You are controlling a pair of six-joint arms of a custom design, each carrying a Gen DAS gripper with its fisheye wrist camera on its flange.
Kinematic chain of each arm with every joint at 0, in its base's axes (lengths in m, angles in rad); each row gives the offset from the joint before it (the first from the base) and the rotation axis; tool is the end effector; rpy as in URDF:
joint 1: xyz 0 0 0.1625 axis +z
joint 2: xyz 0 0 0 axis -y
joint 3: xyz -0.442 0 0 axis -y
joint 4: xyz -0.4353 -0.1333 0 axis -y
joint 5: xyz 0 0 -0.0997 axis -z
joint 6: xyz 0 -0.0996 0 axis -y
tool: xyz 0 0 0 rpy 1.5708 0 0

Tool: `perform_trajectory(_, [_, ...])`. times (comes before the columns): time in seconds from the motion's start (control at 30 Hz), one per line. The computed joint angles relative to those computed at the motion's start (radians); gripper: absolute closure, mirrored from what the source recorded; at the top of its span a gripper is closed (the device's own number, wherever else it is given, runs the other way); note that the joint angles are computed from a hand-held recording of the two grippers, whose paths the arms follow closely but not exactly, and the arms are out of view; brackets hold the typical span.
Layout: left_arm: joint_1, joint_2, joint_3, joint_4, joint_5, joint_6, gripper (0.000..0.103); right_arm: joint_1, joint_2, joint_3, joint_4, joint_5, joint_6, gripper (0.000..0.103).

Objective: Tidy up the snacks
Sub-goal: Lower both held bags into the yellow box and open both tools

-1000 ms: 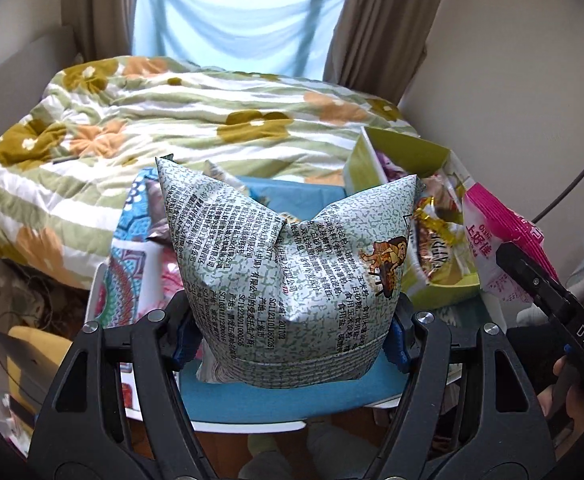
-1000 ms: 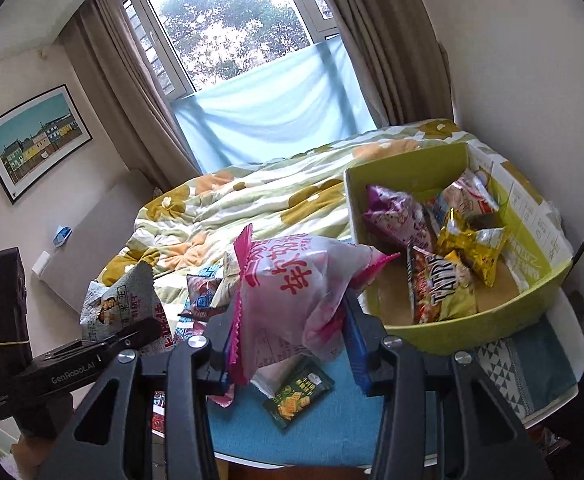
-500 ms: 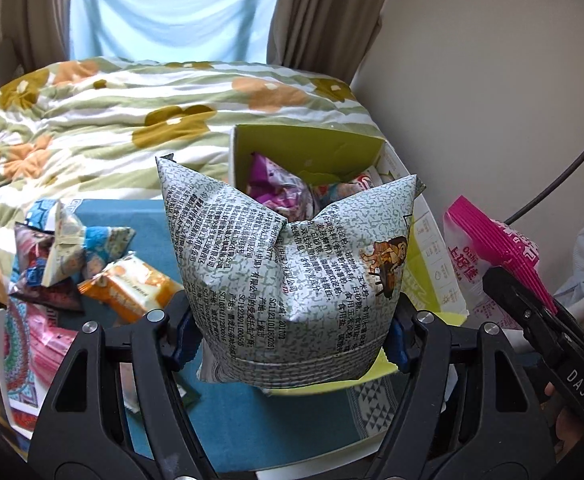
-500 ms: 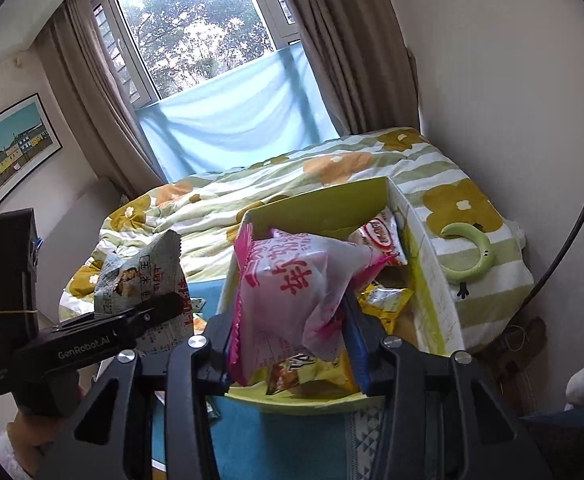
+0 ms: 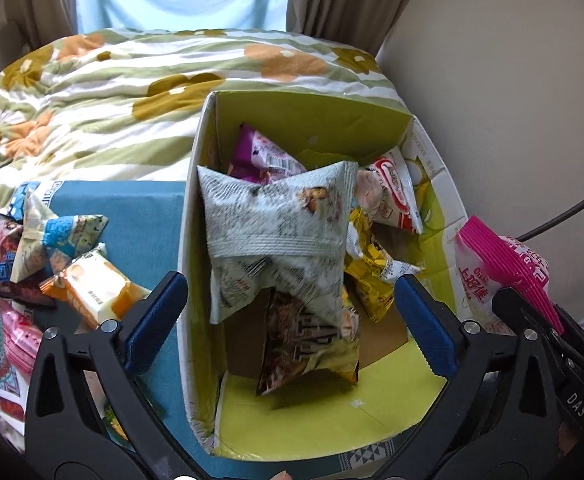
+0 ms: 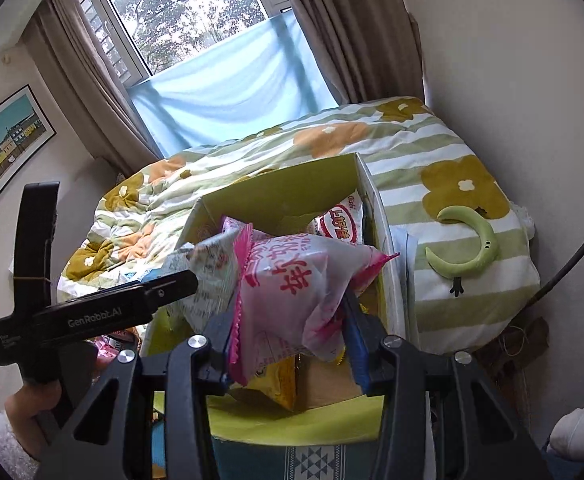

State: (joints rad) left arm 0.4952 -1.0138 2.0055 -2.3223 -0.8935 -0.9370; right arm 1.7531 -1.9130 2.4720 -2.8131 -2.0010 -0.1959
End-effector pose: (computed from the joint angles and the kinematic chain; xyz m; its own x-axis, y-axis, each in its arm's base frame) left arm -0.3912 -0.4337 0.0743 -0.8303 0.0761 -0.5522 0.3134 0.8829 -0.3496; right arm 0.1546 -0.3327 0.3408 -0.8962 -0.0561 0.4401 -0.3212 0.7664 -0.5563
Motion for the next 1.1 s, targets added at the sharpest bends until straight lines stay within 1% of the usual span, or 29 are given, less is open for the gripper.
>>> perform_trajectory(0.1, [-0.007,-0.015,0.021,0.016,-0.018,-0.009,0.001,-0.016,0.003,0.006,0.017,0.009,-0.013,0.062])
perform_trajectory(0.2, [-0.024,-0.035,0.050,0.018,-0.028,-0.003,0.001,-0.014,0.011,0.016,0.014,-0.008,-0.034,0.062])
perform_trajectory(0.27, [-0.038,-0.047,0.064,0.029,-0.024,0.000,0.001,-0.001,0.015,0.021,0.010,-0.027,-0.034,0.062])
perform_trajectory(0.33, [-0.051,-0.056,0.072,0.046,-0.022,0.000,0.001,0.007,0.020,0.022,0.008,-0.042,-0.028,0.062])
perform_trajectory(0.43, [-0.063,-0.076,0.091,0.054,-0.017,-0.009,0.001,0.006,0.024,0.023,0.021,-0.045,-0.020,0.062])
perform_trajectory(0.53, [-0.068,-0.096,0.109,0.063,-0.015,-0.019,0.001,-0.003,0.041,0.025,0.022,-0.058,-0.016,0.060])
perform_trajectory(0.6, [-0.072,-0.106,0.117,0.072,-0.010,-0.029,0.001,-0.009,0.049,0.026,0.029,-0.060,0.002,0.059])
perform_trajectory(0.63, [-0.073,-0.111,0.122,0.075,-0.008,-0.032,0.001,-0.016,0.049,0.028,0.038,-0.055,0.010,0.056])
perform_trajectory(0.7, [-0.077,-0.117,0.132,0.077,-0.001,-0.039,0.001,-0.022,0.052,0.036,0.029,-0.058,0.025,0.043])
perform_trajectory(0.77, [-0.078,-0.120,0.143,0.082,-0.002,-0.049,0.001,-0.029,0.041,0.058,-0.007,-0.037,0.007,0.003])
perform_trajectory(0.8, [-0.080,-0.122,0.148,0.083,-0.004,-0.057,0.001,-0.030,0.036,0.070,-0.028,-0.031,-0.006,0.000])
perform_trajectory(0.87, [-0.082,-0.128,0.160,0.087,-0.014,-0.076,0.001,-0.027,0.030,0.083,-0.039,-0.028,-0.020,0.000])
perform_trajectory(0.97, [-0.093,-0.137,0.173,0.094,-0.023,-0.105,0.001,-0.017,0.025,0.087,-0.019,-0.054,-0.020,0.000])
perform_trajectory(1.1, [-0.125,-0.155,0.179,0.128,-0.005,-0.148,0.001,-0.001,0.006,0.088,-0.005,-0.072,-0.031,0.000])
